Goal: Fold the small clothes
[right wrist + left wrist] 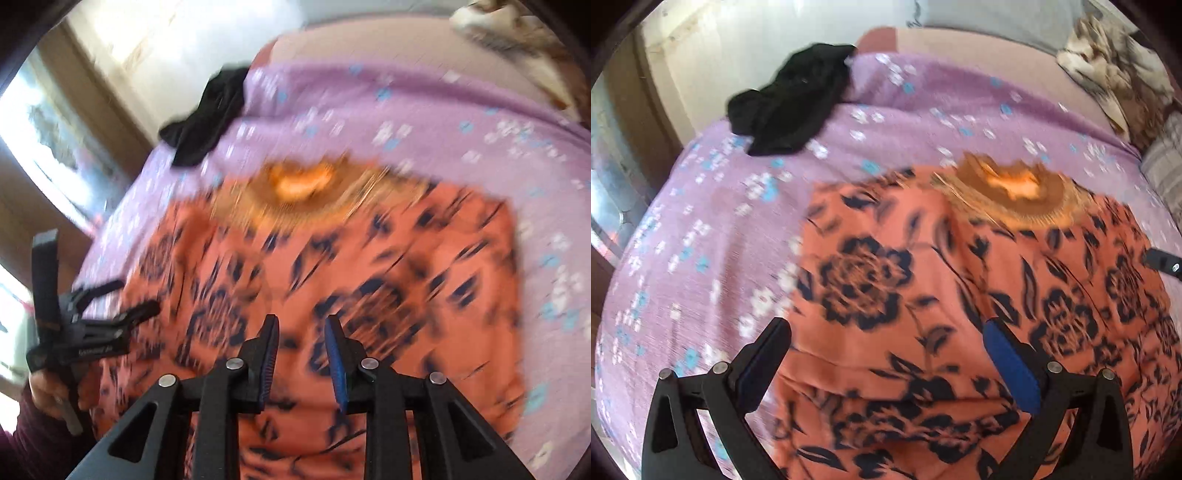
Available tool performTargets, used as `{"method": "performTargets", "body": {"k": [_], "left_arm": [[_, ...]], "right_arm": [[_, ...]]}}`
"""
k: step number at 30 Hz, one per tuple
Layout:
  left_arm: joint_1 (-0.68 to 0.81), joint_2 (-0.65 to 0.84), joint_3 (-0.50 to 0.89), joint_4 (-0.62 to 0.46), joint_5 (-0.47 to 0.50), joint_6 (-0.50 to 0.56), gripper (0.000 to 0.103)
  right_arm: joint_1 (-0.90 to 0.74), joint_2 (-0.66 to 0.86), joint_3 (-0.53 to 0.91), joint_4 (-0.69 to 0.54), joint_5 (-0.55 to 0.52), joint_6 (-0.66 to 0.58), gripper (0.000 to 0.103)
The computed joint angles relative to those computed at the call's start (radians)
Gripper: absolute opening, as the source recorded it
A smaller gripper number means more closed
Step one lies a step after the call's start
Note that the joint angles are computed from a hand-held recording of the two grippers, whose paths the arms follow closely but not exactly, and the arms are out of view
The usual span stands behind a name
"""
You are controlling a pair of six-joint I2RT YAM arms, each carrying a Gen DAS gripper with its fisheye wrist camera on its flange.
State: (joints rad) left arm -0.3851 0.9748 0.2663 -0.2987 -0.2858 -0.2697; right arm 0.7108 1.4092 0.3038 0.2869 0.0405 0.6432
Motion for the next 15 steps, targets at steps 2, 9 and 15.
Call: {"method": "performTargets", "body": {"k": [2, 9, 15], "left_arm": [[0.086, 0.041, 0.007, 0.035, 0.007, 0.03, 0.103], [0.334, 0.381, 0.071, 0.192, 0.085, 0.063, 0.103], [0.315, 0.337, 0.038, 0.182, 0.039, 0.072, 0.103]], "right_arm": [[-0.129, -0.011, -0.031, 0.031, -0.082, -0.002, 0.029], [-0.22, 0.223, 0.044, 0.049, -0.096, 0.01, 0.028], [-0.303, 0.242, -0.01, 0.149, -0.09, 0.011, 0.018]]}}
